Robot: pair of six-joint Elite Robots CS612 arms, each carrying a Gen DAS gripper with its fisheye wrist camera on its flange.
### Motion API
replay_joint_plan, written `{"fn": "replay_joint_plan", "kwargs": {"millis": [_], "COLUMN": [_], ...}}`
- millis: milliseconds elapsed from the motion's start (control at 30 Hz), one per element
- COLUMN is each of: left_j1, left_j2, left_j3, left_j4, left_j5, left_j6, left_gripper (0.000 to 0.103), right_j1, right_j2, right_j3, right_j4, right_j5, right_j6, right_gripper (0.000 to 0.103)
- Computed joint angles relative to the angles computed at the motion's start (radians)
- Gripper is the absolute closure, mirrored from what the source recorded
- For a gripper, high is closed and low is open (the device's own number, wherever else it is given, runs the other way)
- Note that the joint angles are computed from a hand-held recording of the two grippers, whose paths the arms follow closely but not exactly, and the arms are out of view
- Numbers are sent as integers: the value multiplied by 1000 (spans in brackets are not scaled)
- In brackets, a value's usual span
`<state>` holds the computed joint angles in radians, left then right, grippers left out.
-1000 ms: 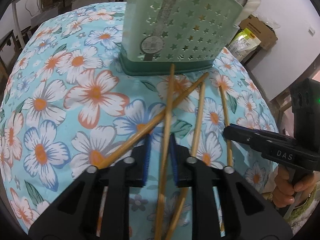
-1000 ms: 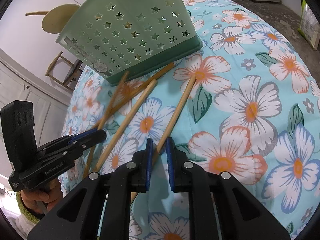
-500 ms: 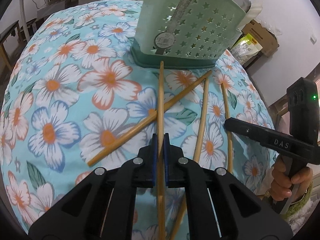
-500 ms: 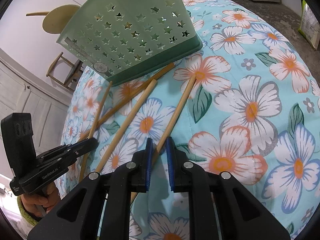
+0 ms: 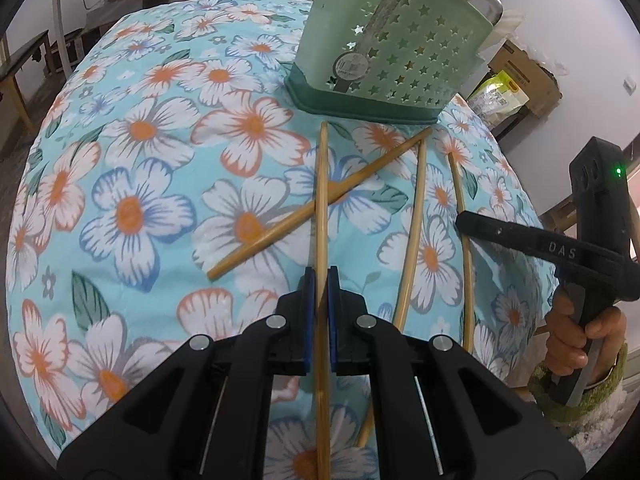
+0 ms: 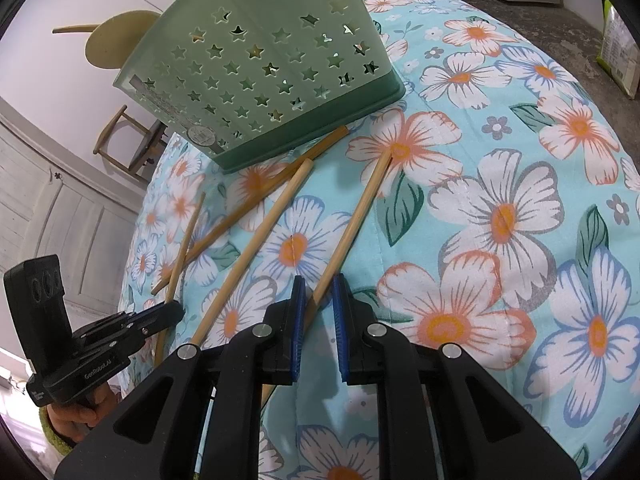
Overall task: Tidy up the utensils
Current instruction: 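Hold the chopstick in the left tool while the right tool positions over another chopstick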
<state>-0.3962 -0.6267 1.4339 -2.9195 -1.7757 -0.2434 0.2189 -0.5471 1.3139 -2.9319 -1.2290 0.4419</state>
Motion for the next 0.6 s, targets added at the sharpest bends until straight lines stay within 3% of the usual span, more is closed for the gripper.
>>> {"fn": "replay_joint_plan", "kwargs": {"millis": [600], "left_j1": [8], "left_j2": [-39], "left_j3": [71], "left_j4": [-1], "left_j5": [-8], "left_j6": [17], "left_gripper": [98], "right_j1": [-1], "right_j2": [0], "right_j3": [2], "right_j4": [-4], "right_j5": [2], "right_j6": [1], "right_gripper": [89]}}
